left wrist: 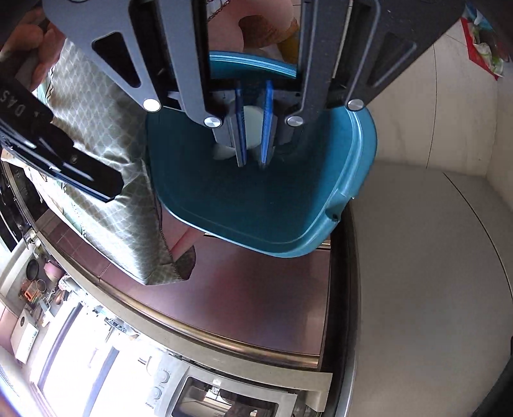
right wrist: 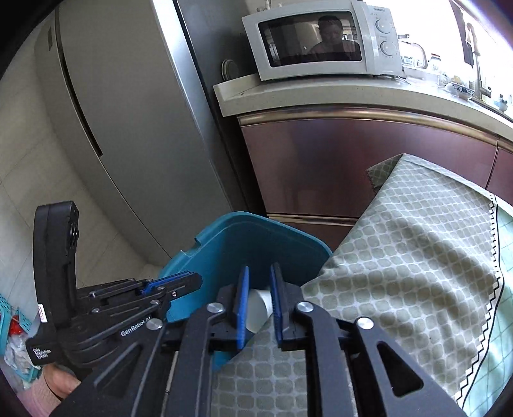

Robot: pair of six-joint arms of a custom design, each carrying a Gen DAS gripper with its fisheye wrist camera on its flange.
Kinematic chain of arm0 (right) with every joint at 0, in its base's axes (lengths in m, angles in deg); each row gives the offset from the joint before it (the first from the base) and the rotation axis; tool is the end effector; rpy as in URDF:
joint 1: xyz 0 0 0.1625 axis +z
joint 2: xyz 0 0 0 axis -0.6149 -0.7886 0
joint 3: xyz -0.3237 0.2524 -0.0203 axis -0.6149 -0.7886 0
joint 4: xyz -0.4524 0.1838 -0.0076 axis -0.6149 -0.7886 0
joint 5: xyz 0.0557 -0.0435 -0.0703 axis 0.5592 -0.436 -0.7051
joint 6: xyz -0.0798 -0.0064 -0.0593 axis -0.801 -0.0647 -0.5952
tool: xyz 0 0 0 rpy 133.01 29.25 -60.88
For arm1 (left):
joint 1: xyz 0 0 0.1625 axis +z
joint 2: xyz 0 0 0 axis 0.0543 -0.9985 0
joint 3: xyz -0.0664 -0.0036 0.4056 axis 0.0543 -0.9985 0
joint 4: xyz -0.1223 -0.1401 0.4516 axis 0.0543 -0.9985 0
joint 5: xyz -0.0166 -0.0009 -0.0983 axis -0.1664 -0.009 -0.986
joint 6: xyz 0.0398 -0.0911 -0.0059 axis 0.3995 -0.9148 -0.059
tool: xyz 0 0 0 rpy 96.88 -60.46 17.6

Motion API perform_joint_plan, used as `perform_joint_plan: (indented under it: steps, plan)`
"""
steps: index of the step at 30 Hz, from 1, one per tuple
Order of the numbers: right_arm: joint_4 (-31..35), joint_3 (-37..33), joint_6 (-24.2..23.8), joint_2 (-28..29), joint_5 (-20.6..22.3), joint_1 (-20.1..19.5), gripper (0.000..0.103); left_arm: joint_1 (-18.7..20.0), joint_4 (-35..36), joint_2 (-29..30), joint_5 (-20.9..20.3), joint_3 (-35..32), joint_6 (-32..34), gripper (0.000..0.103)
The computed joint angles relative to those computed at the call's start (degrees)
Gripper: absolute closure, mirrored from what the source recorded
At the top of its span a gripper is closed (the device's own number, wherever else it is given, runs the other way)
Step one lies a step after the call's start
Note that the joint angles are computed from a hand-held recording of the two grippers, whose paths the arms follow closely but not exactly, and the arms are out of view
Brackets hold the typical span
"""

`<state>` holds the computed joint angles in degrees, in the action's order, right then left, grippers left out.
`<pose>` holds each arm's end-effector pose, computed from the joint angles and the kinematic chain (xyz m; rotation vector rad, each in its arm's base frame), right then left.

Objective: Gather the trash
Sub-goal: 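Open both grippers over the teal bin to drop the net and cup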

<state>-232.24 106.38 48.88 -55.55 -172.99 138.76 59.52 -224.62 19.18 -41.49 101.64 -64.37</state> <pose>0.2146 -0.6446 0.1305 0.3628 -2.4545 1.0210 -0.1365 -0.6544 0.1397 0.6181 2.5986 -0.6685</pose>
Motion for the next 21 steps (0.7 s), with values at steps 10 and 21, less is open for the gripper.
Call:
perform_joint_plan:
  steps: [10, 21]
  plan:
    - [-3.0, 9.5, 0.1, -9.4, 4.1, 0.6, 0.064, -3.0, -6.1, -4.4, -2.0, 5.7, 3.4, 0.076]
    - [-10.2, 28.3, 0.8, -29.7, 1.7, -0.3, 0.055, -10.7, -7.0, -8.6, -16.2, 12.8, 10.7, 0.059]
